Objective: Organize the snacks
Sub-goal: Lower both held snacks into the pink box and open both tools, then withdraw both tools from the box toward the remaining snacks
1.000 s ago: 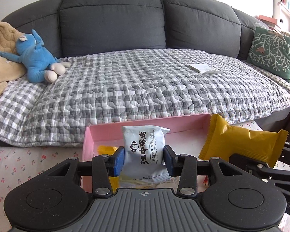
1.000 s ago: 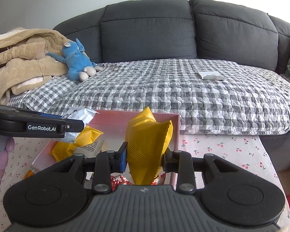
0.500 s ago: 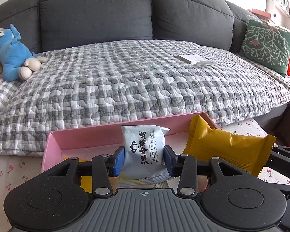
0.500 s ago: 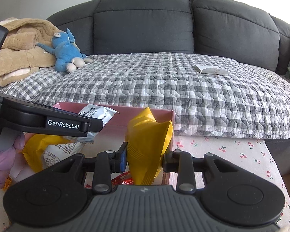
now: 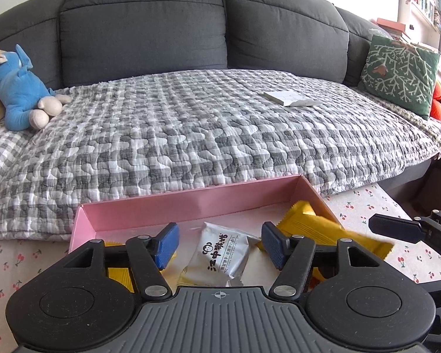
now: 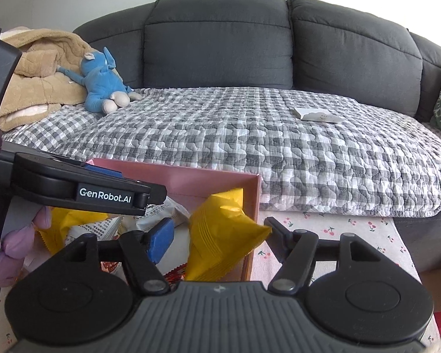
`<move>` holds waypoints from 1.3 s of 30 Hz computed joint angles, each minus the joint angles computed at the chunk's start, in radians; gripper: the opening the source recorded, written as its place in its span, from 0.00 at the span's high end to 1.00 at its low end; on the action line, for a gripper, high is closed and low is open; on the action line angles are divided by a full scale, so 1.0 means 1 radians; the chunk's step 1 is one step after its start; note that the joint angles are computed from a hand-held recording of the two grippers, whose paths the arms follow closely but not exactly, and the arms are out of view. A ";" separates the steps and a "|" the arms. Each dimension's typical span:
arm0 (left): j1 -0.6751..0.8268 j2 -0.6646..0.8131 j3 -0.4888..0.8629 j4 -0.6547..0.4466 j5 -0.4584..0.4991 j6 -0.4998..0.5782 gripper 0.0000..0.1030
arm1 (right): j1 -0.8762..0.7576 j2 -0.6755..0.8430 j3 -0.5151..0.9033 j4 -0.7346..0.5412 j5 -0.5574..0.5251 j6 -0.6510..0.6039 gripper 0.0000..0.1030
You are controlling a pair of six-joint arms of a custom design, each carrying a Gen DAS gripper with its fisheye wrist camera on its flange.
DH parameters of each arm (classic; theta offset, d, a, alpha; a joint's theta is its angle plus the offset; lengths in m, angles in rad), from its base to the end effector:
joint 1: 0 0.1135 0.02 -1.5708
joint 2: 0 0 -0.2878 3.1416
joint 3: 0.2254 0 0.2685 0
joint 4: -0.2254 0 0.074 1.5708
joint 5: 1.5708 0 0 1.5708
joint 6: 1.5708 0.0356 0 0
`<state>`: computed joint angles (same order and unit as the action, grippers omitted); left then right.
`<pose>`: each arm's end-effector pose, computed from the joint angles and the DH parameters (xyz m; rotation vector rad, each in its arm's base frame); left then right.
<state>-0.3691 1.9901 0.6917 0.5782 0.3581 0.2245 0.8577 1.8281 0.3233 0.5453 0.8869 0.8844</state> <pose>0.3183 -0.1365 0.0697 0.8436 2.1207 -0.4851 0.1686 0.1527 0.0556 0.3418 2.0898 -0.1351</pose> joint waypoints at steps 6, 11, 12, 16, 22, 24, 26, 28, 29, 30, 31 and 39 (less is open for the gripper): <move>0.047 -0.083 -0.077 -0.013 0.024 0.018 0.30 | 0.068 -0.104 0.006 -0.194 0.054 0.104 0.31; 0.095 -0.163 -0.155 -0.023 0.043 0.051 0.23 | 0.151 -0.182 0.033 -0.400 0.095 0.232 0.27; 0.106 -0.180 -0.171 -0.023 0.049 0.057 0.22 | 0.168 -0.191 0.042 -0.444 0.102 0.257 0.26; 0.160 -0.249 -0.226 -0.046 0.081 0.079 0.16 | 0.240 -0.210 0.084 -0.607 0.120 0.364 0.23; 0.252 -0.339 -0.330 -0.053 0.119 0.143 0.11 | 0.337 -0.210 0.135 -0.766 0.119 0.521 0.15; 0.289 -0.361 -0.371 -0.039 0.137 0.172 0.11 | 0.373 -0.196 0.154 -0.811 0.114 0.577 0.14; 0.324 -0.381 -0.417 -0.012 0.147 0.213 0.10 | 0.407 -0.180 0.169 -0.848 0.108 0.630 0.12; 0.355 -0.396 -0.457 0.013 0.154 0.262 0.09 | 0.444 -0.163 0.181 -0.881 0.102 0.686 0.10; 0.371 -0.409 -0.477 0.019 0.157 0.289 0.09 | 0.464 -0.154 0.188 -0.900 0.098 0.718 0.09; 0.388 -0.418 -0.494 0.023 0.163 0.313 0.09 | 0.476 -0.145 0.193 -0.909 0.094 0.737 0.09; 0.401 -0.426 -0.506 0.023 0.168 0.333 0.09 | 0.490 -0.134 0.201 -0.924 0.089 0.761 0.08; 0.513 -0.429 -0.587 0.026 0.236 0.476 0.07 | 0.558 -0.063 0.232 -0.961 0.061 0.874 0.05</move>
<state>0.1437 1.5608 0.1049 0.6044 0.5939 0.7010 1.4155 1.7651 0.5553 -0.4161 0.9481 1.7582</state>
